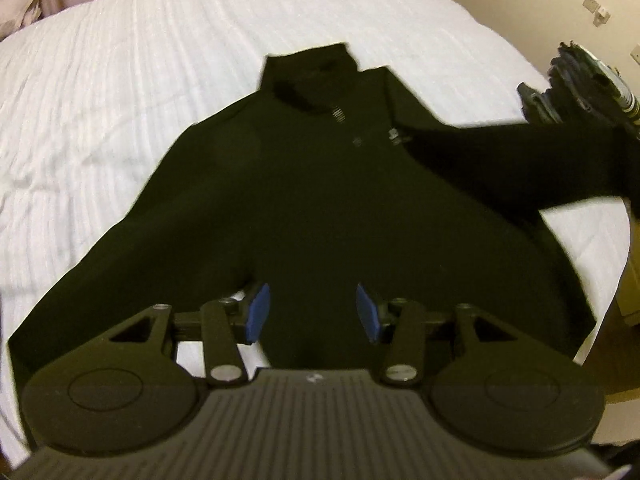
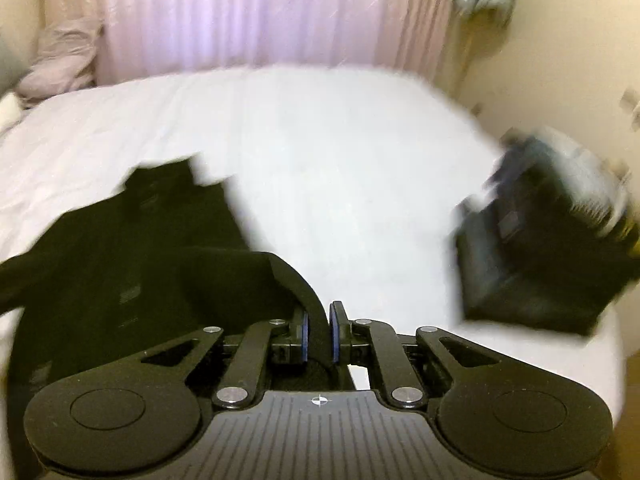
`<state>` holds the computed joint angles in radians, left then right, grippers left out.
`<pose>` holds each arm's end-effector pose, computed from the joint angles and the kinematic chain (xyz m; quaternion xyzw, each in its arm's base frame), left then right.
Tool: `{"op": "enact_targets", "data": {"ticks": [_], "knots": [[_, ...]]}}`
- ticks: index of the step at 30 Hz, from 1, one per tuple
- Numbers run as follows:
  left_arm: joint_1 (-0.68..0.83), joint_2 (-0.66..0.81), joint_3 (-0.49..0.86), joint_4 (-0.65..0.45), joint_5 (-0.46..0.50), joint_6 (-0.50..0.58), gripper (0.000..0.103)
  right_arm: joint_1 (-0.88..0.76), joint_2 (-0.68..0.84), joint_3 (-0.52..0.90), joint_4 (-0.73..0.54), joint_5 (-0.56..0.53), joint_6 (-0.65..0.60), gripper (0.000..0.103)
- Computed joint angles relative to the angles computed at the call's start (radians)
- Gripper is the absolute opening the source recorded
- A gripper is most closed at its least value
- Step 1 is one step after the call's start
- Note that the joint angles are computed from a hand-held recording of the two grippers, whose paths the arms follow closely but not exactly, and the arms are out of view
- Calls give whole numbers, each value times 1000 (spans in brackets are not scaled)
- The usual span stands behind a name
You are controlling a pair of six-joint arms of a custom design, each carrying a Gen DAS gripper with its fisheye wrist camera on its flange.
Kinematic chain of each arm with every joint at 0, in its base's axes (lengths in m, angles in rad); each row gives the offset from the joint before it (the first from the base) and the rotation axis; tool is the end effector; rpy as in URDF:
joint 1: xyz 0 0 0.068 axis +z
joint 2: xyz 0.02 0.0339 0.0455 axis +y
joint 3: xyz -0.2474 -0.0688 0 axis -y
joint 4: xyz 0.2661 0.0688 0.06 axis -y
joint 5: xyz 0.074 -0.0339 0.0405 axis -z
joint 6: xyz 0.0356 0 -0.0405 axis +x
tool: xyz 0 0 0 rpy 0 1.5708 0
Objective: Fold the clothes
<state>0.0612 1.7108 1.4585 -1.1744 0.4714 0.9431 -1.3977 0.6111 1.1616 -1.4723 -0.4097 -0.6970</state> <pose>0.3427 0.0048 0.2455 0.4291 0.8699 -0.1705 0.1735 0.0273 -0.0736 0.3608 0.2576 0.8939 -0.1740 0.3230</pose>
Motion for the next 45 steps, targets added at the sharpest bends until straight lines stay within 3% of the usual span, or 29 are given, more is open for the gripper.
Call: {"op": "enact_targets", "data": {"ticks": [6, 11, 17, 20, 24, 26, 29, 31, 34, 40, 45], "knots": [[-261, -206, -216, 138, -95, -339, 44, -116, 312, -4, 520, 11, -89, 9], [-509, -275, -295, 166, -156, -566, 44, -138, 552, -7, 698, 49, -78, 9], [-656, -270, -275, 165, -183, -684, 44, -85, 615, -129, 817, 106, -104, 9], [-672, -252, -248, 153, -209, -689, 44, -79, 642, -183, 872, 136, -92, 9], [-663, -246, -217, 123, -236, -678, 44, -46, 705, -255, 1026, 265, -56, 10], [-658, -251, -210, 111, -248, -674, 44, -67, 713, -275, 1049, 287, -51, 13], [-653, -270, -218, 106, -263, -685, 44, -123, 657, -302, 1023, 235, -72, 84], [-648, -284, -227, 105, -273, -694, 45, -163, 622, -317, 1003, 197, -88, 85], [-644, -320, -252, 109, -286, -710, 45, -231, 586, -309, 843, 140, -123, 85], [-618, -432, -331, 86, -307, -737, 50, -339, 522, -346, 605, 6, -332, 85], [-593, -516, -391, 33, -344, -725, 51, -269, 733, -277, 612, -138, -246, 84]]}}
